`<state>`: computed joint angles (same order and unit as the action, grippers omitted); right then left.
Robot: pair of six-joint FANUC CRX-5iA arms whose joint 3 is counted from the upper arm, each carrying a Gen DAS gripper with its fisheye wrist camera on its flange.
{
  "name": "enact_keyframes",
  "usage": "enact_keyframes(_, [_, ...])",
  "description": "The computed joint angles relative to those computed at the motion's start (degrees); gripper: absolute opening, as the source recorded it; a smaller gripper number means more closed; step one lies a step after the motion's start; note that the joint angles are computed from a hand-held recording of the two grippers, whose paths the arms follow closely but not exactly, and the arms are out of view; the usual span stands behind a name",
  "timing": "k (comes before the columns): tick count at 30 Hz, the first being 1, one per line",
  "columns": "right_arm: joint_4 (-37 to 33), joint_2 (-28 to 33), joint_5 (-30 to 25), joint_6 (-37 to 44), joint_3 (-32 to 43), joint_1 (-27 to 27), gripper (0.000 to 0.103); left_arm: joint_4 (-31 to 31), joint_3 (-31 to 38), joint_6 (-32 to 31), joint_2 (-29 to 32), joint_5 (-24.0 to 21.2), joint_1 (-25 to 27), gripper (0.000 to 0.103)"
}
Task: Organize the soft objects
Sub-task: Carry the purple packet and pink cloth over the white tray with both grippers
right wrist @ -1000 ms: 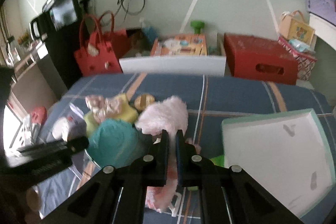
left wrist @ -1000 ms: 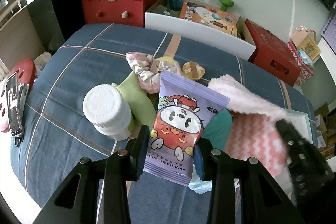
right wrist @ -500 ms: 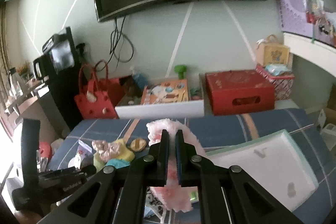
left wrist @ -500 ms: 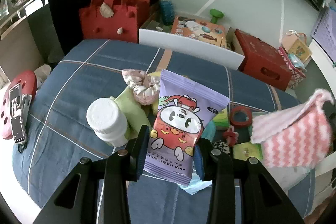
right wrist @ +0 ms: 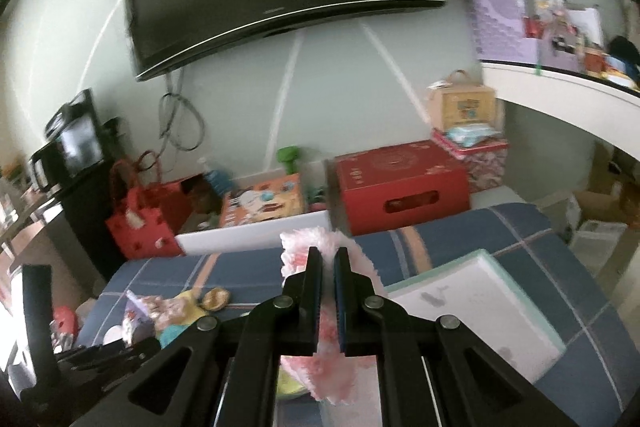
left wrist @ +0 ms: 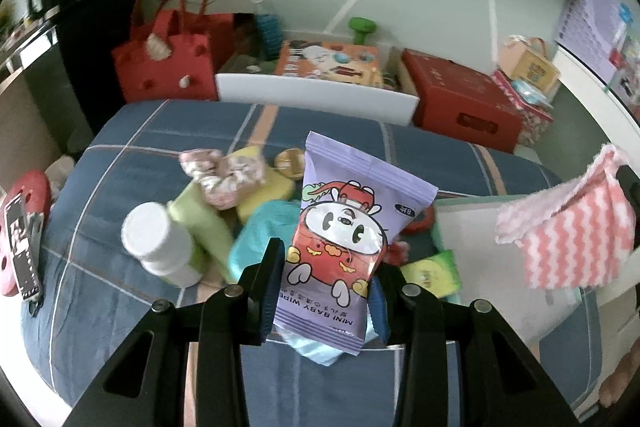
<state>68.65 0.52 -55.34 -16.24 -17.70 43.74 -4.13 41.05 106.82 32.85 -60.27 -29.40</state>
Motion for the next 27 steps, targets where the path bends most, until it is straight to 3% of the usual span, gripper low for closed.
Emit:
enact_keyframes(10, [-2.9, -4.9, -9.2, -4.7, -4.7, -1.8, 0.006, 2.8, 5.0, -7.2, 4.4, 1.1, -5.0, 0.040])
enact_keyframes(16, [-6.5, -5.9, -13.5, -5.5, -6.1, -3.4, 0.006, 5.2, 11.0, -11.5, 9.6, -1.0, -7.8, 0.040])
enact_keyframes(27, [-14.3, -6.1, -9.4, -5.8, -8.5, -8.2, 0.007, 6.2, 26.1, -14.8, 21.1, -8.9, -10.6, 0.040])
